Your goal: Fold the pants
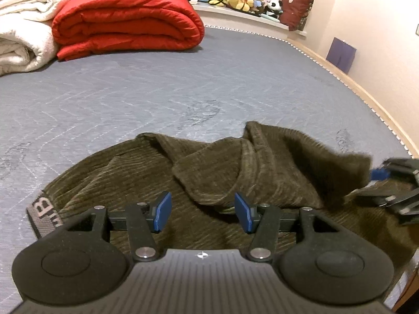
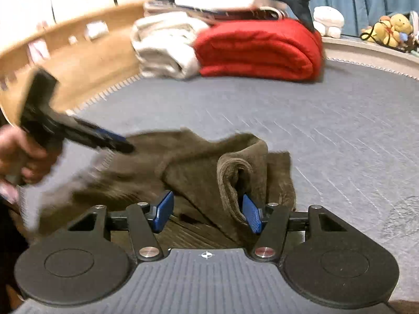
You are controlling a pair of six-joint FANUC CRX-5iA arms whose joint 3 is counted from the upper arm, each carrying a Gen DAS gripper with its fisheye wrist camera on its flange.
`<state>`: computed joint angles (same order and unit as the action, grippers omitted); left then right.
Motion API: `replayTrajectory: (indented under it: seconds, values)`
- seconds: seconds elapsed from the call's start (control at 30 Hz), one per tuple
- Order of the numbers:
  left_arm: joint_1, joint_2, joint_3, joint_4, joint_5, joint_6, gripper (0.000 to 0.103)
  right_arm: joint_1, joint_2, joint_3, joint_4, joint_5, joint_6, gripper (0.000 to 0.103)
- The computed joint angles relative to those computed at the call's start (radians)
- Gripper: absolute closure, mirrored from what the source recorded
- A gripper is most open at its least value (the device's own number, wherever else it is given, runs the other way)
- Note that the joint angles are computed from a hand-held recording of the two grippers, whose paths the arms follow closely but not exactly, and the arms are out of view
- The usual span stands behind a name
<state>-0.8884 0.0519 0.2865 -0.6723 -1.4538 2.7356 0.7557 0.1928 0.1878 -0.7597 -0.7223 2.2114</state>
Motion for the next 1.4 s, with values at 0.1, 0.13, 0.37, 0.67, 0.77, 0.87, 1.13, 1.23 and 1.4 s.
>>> replayTrajectory:
  seconds: [0.1, 0.13, 0.37, 0.67, 0.77, 0.87, 1.13, 1.23, 1.4]
  values:
    - [0.016, -0.019, -0.028, 0.030, 0.100, 0.039, 0.045, 0.039, 0.014, 0.001, 0.044, 0.014, -0.010, 0.088]
    - [0.028, -0.033, -0.050, 0.049, 0.153, 0.062, 0.045, 0.042, 0.017, 0.012, 0.027, -0.020, 0.026, 0.089]
    - [0.104, -0.016, -0.098, 0.196, 0.361, 0.038, 0.044, 0.121, -0.003, -0.009, 0.081, -0.213, 0.285, 0.090]
    - [0.118, 0.067, -0.016, 0.267, 0.228, -0.138, 0.085, 0.088, -0.010, 0.014, 0.080, -0.240, 0.248, 0.088]
    - [0.125, 0.048, -0.043, 0.339, 0.240, -0.219, 0.085, -0.013, 0.003, 0.068, -0.101, -0.273, 0.247, 0.070]
    - [0.113, 0.029, -0.082, 0.373, 0.271, -0.253, 0.085, -0.077, 0.007, 0.079, -0.234, -0.193, 0.176, 0.057]
    - [0.119, 0.013, -0.131, 0.451, 0.283, -0.331, 0.085, 0.109, 0.144, 0.153, 0.285, 0.058, -0.473, 0.045]
    - [0.126, 0.004, -0.152, 0.470, 0.293, -0.356, 0.085, 0.120, 0.209, 0.219, 0.301, 0.017, -0.534, 0.045]
    - [0.152, -0.033, -0.189, 0.511, 0.327, -0.362, 0.064, 0.173, 0.276, 0.262, 0.462, 0.022, -0.638, 0.081]
